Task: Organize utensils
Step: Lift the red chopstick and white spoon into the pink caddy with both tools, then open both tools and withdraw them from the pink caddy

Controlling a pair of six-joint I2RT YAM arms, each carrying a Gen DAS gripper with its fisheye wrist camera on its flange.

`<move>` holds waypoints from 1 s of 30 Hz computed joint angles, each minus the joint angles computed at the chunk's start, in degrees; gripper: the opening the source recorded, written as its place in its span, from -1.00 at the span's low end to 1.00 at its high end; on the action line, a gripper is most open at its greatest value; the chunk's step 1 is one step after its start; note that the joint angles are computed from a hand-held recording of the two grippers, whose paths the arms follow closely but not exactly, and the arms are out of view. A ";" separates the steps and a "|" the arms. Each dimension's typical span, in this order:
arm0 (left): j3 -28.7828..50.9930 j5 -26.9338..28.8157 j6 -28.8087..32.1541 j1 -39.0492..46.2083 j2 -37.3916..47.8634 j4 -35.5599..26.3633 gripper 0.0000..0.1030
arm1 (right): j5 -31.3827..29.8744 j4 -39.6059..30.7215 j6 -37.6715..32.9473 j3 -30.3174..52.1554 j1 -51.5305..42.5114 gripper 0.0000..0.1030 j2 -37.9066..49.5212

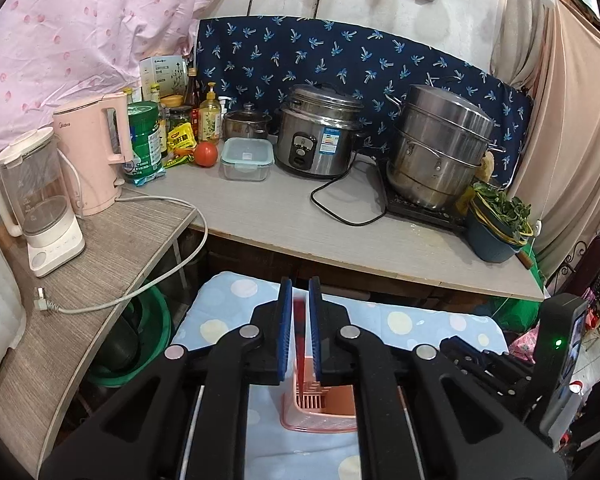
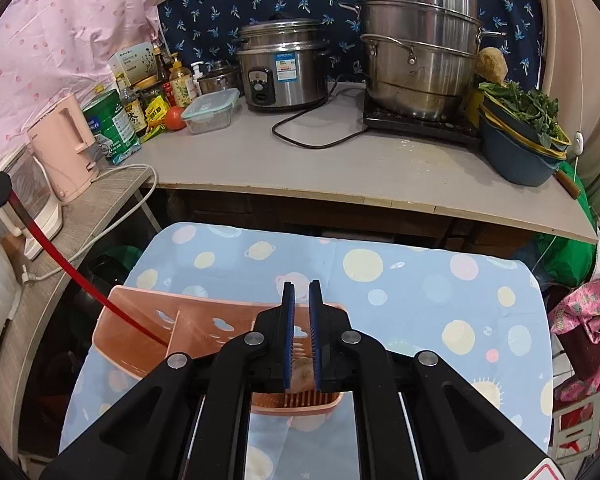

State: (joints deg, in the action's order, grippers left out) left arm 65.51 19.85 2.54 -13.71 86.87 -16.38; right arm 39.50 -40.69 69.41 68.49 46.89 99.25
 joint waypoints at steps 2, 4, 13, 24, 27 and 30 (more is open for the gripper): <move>-0.75 -0.51 0.23 -0.11 -0.74 0.18 -0.57 | 0.81 -1.44 0.59 0.62 0.51 -0.61 -0.12; -2.02 -1.69 0.42 -0.27 -2.11 0.94 -0.21 | 1.62 -2.64 1.57 1.04 1.28 -0.45 -0.62; -8.29 -2.46 3.01 1.77 -10.13 -0.02 -0.02 | 6.45 -13.51 8.37 7.00 8.31 -0.20 -1.05; -19.75 -0.50 10.10 9.66 -25.62 -6.47 0.10 | 8.56 -34.46 31.11 17.74 24.78 -0.06 5.33; -22.47 0.99 12.66 12.83 -29.77 -9.44 0.11 | 7.66 -39.16 37.98 20.56 29.44 -0.05 8.42; -24.79 2.81 15.42 16.05 -33.35 -12.34 0.11 | 6.26 -42.79 43.83 23.25 33.51 -0.05 11.37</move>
